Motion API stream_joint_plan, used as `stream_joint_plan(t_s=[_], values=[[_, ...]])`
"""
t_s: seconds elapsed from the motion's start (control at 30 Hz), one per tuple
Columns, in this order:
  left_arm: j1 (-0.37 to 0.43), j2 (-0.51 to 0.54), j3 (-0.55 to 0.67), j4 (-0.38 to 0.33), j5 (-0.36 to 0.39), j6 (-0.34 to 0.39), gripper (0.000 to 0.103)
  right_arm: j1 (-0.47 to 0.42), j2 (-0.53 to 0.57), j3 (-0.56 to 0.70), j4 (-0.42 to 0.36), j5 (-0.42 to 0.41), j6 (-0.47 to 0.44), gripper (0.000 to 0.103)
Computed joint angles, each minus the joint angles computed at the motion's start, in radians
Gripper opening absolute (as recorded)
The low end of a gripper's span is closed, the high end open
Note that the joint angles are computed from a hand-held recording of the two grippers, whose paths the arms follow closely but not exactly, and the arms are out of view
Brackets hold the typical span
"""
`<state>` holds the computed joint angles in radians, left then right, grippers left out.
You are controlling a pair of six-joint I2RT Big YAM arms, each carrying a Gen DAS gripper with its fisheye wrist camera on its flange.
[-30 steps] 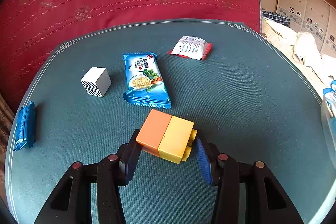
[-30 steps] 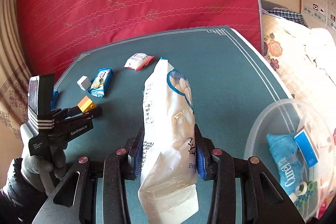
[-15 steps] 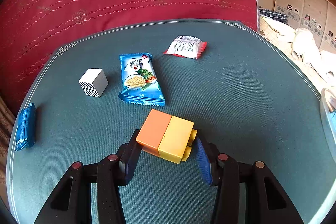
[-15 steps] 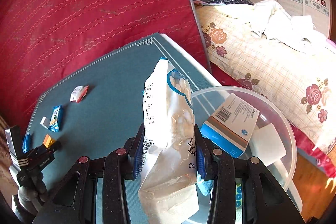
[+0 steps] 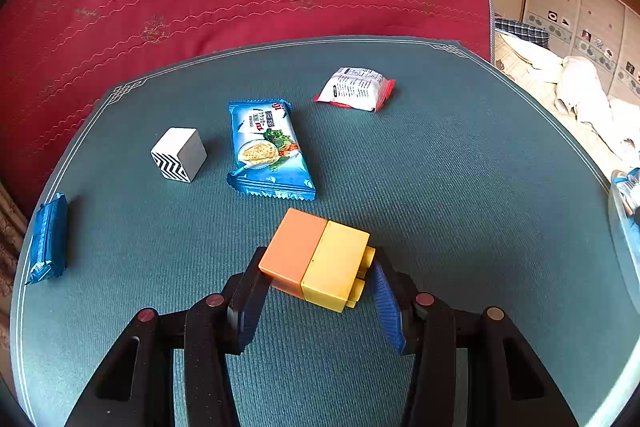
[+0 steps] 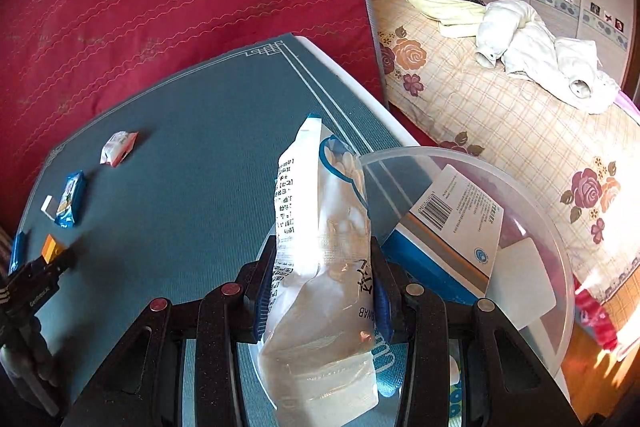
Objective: Organize objects
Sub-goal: 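Carry the white snack bag to the clear basin and release it with the right gripper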
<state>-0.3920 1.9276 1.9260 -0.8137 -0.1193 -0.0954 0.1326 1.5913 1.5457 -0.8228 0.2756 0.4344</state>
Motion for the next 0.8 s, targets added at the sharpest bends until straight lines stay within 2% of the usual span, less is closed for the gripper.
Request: stream_joint_plan(t_s=[0.07, 0.2, 0.43, 0.63, 0.8], values=[[0.000, 0.000, 0.000, 0.001, 0.000, 0.001, 0.052, 0.005, 0.000, -0.004, 0.003, 0.023, -0.008, 0.045], [0.001, -0.002, -0.004, 0.003, 0.001, 0.001, 0.052, 0.013, -0.020, -0.019, 0.023, 0.041, -0.025, 0.057], [0.001, -0.003, -0.006, 0.004, 0.002, 0.002, 0.052, 0.066, -0.089, -0.071, 0.085, 0.166, -0.088, 0.057], [0.003, -0.005, -0.008, 0.008, 0.020, 0.002, 0.052, 0.095, -0.129, -0.129, 0.121, 0.324, -0.128, 0.057], [-0.001, -0.016, -0.023, 0.011, 0.054, 0.009, 0.052, 0.094, -0.120, -0.154, 0.113, 0.359, -0.144, 0.057]])
